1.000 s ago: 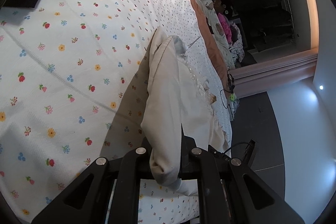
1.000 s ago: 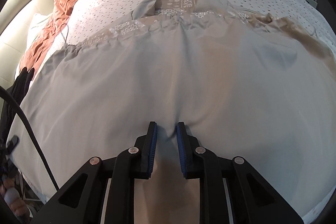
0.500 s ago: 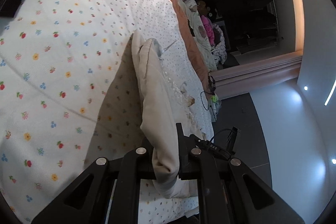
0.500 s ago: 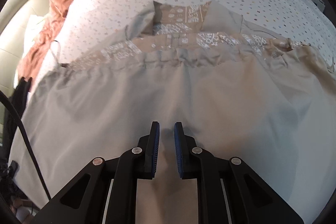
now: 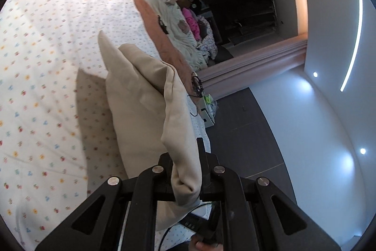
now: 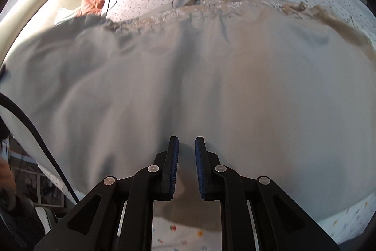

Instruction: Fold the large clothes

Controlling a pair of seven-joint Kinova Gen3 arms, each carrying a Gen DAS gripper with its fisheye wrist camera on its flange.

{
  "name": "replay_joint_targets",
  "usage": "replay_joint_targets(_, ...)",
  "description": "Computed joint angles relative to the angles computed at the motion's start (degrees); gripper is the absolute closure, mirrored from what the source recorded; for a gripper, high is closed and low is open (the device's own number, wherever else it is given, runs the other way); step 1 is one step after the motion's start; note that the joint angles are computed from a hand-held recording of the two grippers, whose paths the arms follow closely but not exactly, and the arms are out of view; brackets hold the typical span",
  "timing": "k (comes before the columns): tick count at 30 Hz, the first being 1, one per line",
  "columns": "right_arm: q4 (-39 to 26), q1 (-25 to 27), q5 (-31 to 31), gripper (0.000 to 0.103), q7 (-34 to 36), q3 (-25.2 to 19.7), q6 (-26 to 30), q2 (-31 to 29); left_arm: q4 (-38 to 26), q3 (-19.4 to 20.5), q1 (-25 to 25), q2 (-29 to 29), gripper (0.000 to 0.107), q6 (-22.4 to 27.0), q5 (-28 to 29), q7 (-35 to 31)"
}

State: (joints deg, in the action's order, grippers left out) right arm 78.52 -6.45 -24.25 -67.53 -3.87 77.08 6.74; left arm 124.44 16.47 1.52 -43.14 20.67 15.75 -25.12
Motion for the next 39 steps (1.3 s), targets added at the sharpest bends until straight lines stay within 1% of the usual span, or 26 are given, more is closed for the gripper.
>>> replay_joint_targets(3, 2.9, 0.8, -0.5, 0.092, 0.2, 0.8, -2.0, -2.6, -3.2, 0.3, 0.4, 3.3, 0.095, -0.5, -0.9, -1.4)
replay_joint_targets(4, 4.3, 1.6, -1.7, 0.092, 0.7, 1.4, -2.2, -3.5, -4.1, 0.5, 0.5, 4.2, 0.095, -0.6, -1.2, -1.7)
replay_joint_targets(8, 7.0, 3.8, -5.8, 0.092, 3.6, 3.0, -0.7, -3.5, -9.5, 1.9, 1.1, 9.7, 0.095, 0.1, -2.7, -3.5)
replay_joint_targets(10, 7.0, 5.2, -8.2, 0.092, 4.9, 3.7, 0.8, -2.1, -12.2, 3.1, 1.3, 12.8, 0.095, 0.1, -3.5, -4.2)
replay_joint_targets(12, 5.8, 6.1, -8.8, 0.092, 6.6, 3.6, 2.6, -0.8, -15.0, 4.1, 1.4, 15.6, 0.095, 0.6, -4.5, -4.6)
replay_joint_targets(15, 2.7, 8.6, -11.7, 0.091, 9.1, 3.8, 7.8, 1.8, -20.1, 5.6, 1.6, 19.9, 0.095, 2.2, -6.5, -5.1)
replay_joint_targets(18, 0.3, 12.7, -15.8, 0.091, 11.0, 4.4, 13.0, 3.8, -25.0, 6.7, 2.7, 24.2, 0.095, 3.2, -8.9, -5.6)
replay_joint_targets(24, -4.9, 21.1, -20.7, 0.090, 12.6, 6.0, 18.4, 6.2, -35.3, 9.2, 5.4, 33.8, 0.095, 6.7, -15.6, -3.8)
replay_joint_targets(25, -5.5, 23.0, -21.6, 0.088, 13.1, 6.4, 19.5, 6.3, -36.9, 9.0, 6.6, 35.6, 0.095, 7.1, -16.7, -3.5)
replay_joint_targets(26, -6.4, 24.4, -22.4, 0.082, 13.2, 6.7, 20.2, 6.6, -38.6, 9.4, 7.1, 37.3, 0.095, 7.7, -17.2, -3.6)
replay_joint_targets(27, -6.9, 26.3, -23.3, 0.071, 13.6, 7.1, 21.1, 6.8, -40.1, 8.7, 8.3, 39.2, 0.095, 8.0, -16.8, -4.7)
replay_joint_targets(28, -7.9, 28.0, -24.1, 0.064, 13.5, 7.6, 21.7, 7.2, -41.8, 8.4, 9.3, 41.3, 0.095, 8.4, -16.6, -5.0)
replay_joint_targets(29, -8.9, 29.5, -24.4, 0.051, 13.6, 7.9, 22.1, 7.5, -43.4, 7.9, 10.1, 42.9, 0.095, 9.1, -16.3, -5.6)
replay_joint_targets(30, -9.5, 30.7, -24.6, 0.045, 13.7, 8.1, 22.1, 7.8, -45.1, 7.6, 11.1, 44.8, 0.095, 9.9, -16.4, -6.0)
replay_joint_targets(34, -12.6, 36.3, -25.1, 0.045, 12.7, 8.9, 23.0, 10.3, -52.0, 6.6, 14.2, 52.4, 0.095, 12.2, -14.0, -9.8)
replay_joint_targets(39, -13.8, 42.3, -25.0, 0.045, 11.7, 8.8, 23.2, 11.8, -63.0, 5.2, 19.6, 61.8, 0.095, 18.2, -13.2, -13.3)
